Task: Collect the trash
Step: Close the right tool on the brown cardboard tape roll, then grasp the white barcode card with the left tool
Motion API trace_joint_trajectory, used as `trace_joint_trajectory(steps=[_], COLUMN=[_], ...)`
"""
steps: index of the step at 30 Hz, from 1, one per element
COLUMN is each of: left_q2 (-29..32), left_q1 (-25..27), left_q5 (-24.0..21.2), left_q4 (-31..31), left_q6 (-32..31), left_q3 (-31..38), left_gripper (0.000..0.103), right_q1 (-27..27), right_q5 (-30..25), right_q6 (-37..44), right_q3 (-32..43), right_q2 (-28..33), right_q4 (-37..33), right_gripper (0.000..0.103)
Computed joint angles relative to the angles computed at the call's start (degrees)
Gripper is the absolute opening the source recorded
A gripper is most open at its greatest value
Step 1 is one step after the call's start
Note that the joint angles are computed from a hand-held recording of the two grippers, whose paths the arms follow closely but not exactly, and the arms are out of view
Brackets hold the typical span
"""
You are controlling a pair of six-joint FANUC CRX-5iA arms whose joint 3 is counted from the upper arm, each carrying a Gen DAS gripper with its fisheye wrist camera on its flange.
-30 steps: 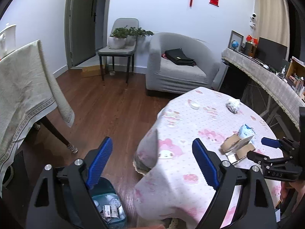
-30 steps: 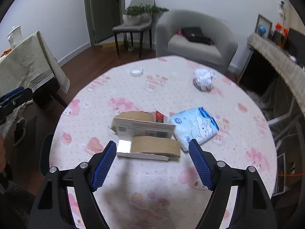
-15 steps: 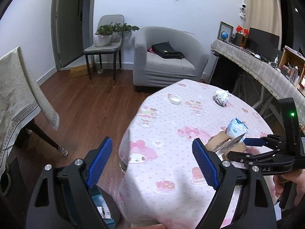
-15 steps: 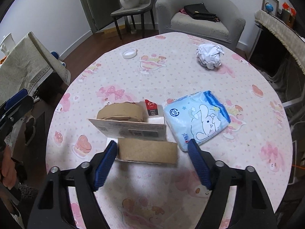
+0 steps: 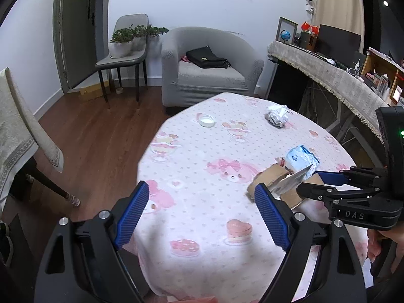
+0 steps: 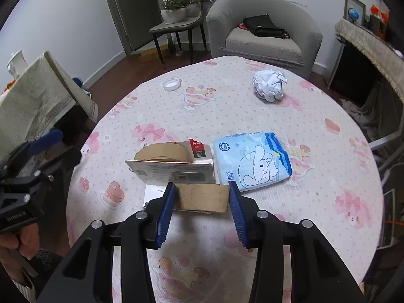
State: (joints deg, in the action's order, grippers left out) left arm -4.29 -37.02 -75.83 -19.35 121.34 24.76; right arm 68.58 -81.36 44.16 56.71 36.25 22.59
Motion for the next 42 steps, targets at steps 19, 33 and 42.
trace_joint_trajectory(steps=[19,33,42], left_q2=[3.78,5.54,10.97], left_q1=[-0.53,-0.99,-5.54], left_q5=[2.28,6.59,5.73], left_q4=[4.81,8.73,5.03], left_q6=[1.14,1.89,-7.87], left_q3=[1.2,1.17,8.85], left_gripper=[0.088,0.083,0.066], right_q1=[0.42,-0.82,-1.28], right_q5=[13.1,15.51,16.13], right_q6=[-4.8,-12.76,-13.62], right_q3=[-17.3,-29.48,-33.75], right_q2=[-11.17,-19.27,-22.34], right_q4=[4.34,9.23,8.67], right_gripper=[0.021,0.018,0.017])
